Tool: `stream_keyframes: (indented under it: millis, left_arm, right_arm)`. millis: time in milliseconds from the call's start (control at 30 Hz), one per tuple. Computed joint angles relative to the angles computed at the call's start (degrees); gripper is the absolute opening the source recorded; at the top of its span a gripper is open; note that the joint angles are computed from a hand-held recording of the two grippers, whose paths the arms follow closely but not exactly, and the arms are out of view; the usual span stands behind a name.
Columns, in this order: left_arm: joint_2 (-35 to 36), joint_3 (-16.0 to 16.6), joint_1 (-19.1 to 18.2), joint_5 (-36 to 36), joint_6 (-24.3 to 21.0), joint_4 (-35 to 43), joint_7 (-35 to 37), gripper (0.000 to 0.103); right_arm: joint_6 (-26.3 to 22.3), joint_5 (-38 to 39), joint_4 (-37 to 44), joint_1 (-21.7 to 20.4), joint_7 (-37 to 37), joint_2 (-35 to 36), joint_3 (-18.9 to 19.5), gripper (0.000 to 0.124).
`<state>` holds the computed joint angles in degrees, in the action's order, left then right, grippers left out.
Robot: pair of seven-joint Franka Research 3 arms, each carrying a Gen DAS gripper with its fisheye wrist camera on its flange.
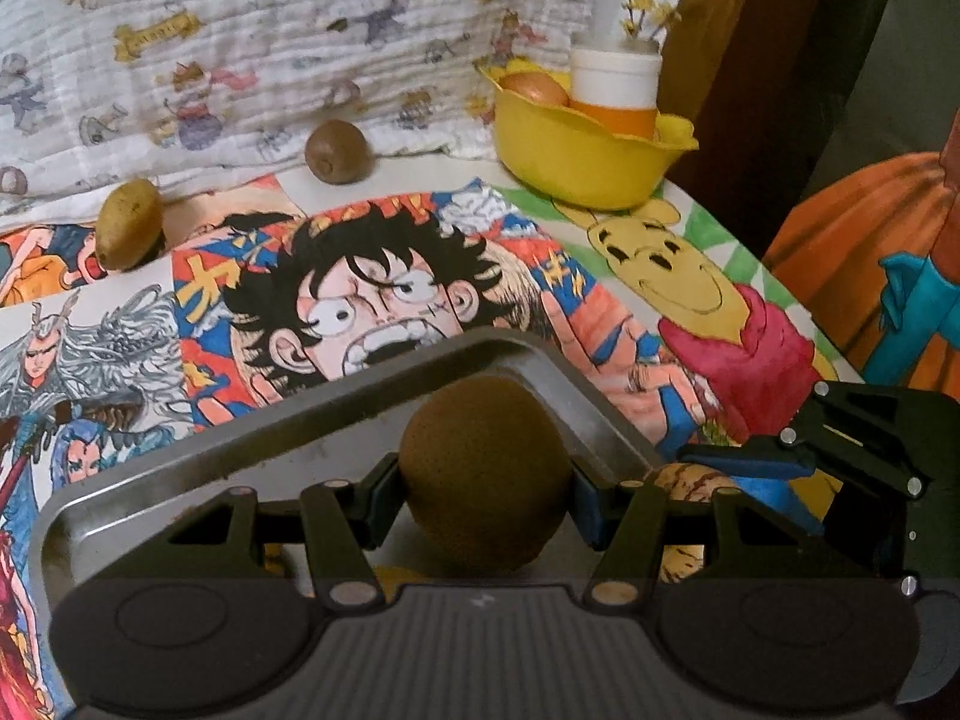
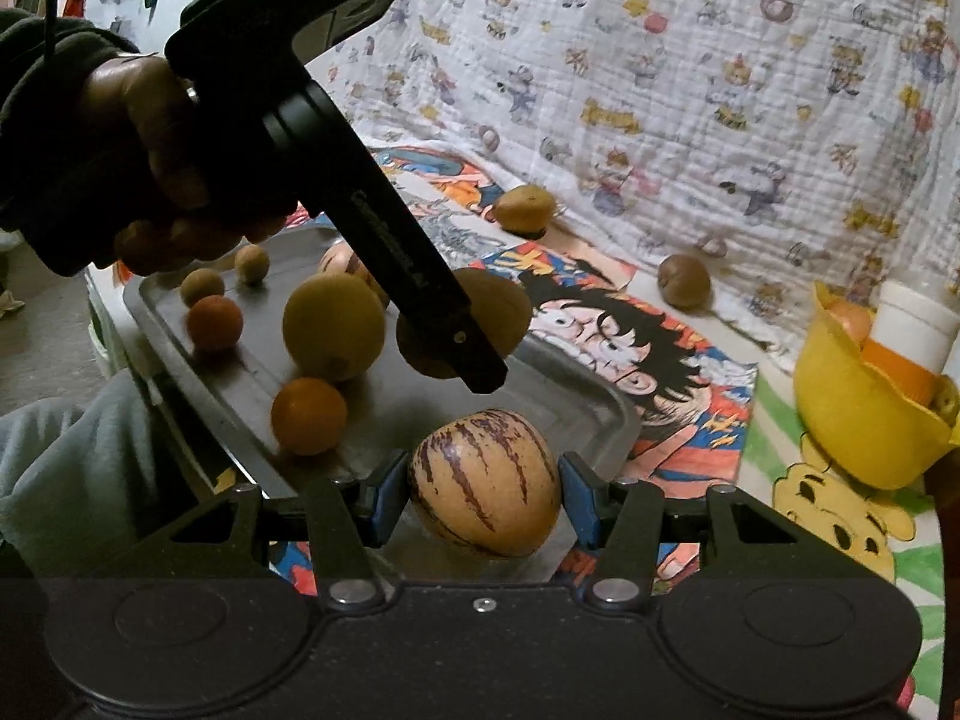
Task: Organize fruits
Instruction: 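Carry the pepino in the right tool over the tray while the left tool carries the kiwi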
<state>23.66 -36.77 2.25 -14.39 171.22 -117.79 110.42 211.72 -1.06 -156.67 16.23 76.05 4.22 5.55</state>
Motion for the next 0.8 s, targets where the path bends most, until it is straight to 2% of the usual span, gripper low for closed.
stream_keyframes:
  millis: [300,433,800]
  left_arm:
    - [0.43,5.24,-4.92,3.57,-3.36,2.00,-2.85,0.061]
    - [0.78,6.88,-6.44,4.69,-4.51,2.84,-3.49,0.061]
    - [1.14,8.75,-8.04,5.88,-5.96,3.54,-4.52,0.062]
  right_arm:
    - [-3.30,-8.95,0.63,-2.97,8.06,0.09,-0.21,0.055]
    - [-3.07,-9.36,0.61,-3.07,8.11,0.25,-0.22,0.056]
    - [-2.77,-8.61,0.56,-2.83,7.27,0.41,-0.16,0.056]
